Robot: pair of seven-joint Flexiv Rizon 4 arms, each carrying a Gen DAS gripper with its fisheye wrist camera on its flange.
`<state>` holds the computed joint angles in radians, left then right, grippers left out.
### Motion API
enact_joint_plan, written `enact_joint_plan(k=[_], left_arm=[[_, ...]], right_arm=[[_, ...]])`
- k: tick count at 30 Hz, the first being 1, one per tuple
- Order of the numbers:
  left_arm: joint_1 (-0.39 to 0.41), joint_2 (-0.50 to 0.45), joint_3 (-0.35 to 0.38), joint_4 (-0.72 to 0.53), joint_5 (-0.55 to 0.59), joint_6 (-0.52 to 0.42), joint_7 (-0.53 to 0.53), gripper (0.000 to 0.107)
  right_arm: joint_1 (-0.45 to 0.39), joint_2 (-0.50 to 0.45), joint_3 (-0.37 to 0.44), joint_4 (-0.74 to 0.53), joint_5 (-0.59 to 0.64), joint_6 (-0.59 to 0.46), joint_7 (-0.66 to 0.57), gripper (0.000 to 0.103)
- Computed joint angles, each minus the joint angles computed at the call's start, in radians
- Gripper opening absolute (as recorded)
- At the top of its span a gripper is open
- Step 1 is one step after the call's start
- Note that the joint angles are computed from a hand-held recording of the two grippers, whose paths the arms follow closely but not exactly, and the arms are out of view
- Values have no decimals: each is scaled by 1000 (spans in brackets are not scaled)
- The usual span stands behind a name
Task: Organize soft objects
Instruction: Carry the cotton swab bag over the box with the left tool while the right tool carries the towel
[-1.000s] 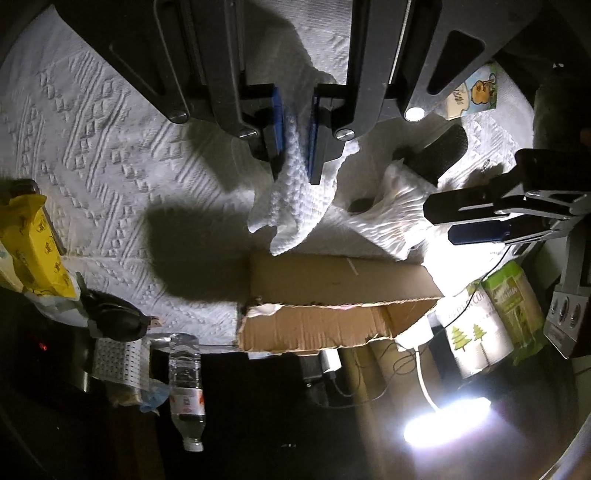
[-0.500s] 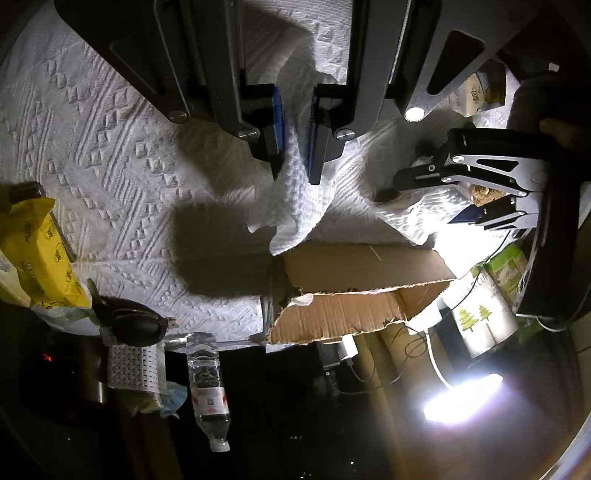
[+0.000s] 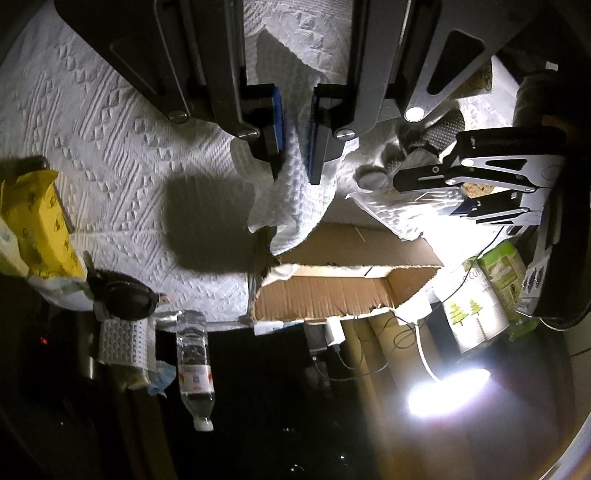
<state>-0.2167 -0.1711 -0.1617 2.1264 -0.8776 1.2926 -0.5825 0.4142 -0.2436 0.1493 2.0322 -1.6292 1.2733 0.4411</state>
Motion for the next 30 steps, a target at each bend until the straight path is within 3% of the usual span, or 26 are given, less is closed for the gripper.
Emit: enact_joint_plan(k=[12, 30], left_arm=[[-15, 46, 16, -20, -210, -8, 155, 49], [0, 18, 27, -110, -281, -2, 219, 49]], right_arm=[[42, -4, -6, -57, 87, -48, -135, 12], [73, -52, -45, -157, 175, -39, -303, 12]])
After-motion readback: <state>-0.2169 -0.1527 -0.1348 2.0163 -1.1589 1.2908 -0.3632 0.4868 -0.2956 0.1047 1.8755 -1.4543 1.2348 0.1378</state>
